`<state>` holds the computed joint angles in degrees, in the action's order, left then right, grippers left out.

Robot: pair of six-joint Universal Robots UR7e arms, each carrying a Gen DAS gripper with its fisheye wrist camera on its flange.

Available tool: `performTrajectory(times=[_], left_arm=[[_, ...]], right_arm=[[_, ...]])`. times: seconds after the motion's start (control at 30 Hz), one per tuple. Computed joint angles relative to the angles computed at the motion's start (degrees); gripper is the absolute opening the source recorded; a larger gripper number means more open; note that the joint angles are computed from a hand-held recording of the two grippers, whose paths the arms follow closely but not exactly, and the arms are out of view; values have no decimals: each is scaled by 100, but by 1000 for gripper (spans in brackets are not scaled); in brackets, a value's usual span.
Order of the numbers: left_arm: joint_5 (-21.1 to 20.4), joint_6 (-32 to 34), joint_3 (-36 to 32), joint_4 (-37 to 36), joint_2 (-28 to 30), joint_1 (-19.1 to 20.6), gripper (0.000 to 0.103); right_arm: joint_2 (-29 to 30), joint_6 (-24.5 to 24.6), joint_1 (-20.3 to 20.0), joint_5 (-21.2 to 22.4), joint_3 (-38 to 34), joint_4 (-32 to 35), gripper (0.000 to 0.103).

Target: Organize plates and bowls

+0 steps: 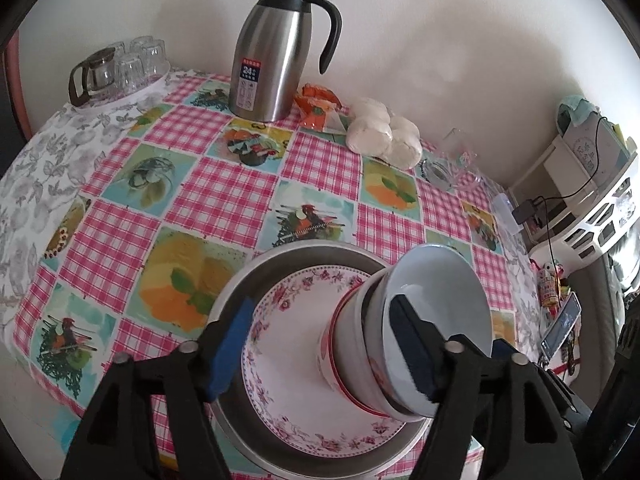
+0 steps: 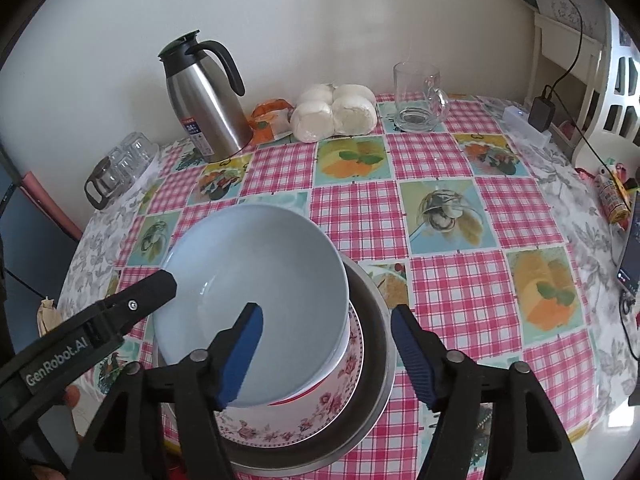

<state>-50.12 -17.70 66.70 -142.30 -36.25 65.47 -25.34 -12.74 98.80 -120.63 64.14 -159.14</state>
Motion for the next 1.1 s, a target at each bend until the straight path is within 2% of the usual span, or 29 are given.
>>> performTrajectory(times=[0.07,0.17,0.3,0.37,0.43,0.87,1.03,1.1], left_arm=[[88,48,34,-94,-5,-12,75],[280,103,70,-240,0,-29,89],[582,255,180,-590,-16,-69,93],[677,234,196,-592,-22,-81,95],[790,220,219,-596,-27,-95,95],[1340,258,570,-684,-137,-293,96],[1785,-21,908,-482,-237,-400,96],[1836,-118,1043,-346,-298,-427,96]], right_arm=[[3,-52,-3,16,14,-62,75],[9,-171,-2,20,44,-198,85],[17,-328,7,35,74,-328,88],[23,-357,6,44,81,-355,98],[15,-409,-1,63,120,-442,103],[-311,-563,-20,147,827,-989,103],[-506,-585,-45,141,1326,-1327,103],[-567,-592,-61,123,1494,-1426,103]])
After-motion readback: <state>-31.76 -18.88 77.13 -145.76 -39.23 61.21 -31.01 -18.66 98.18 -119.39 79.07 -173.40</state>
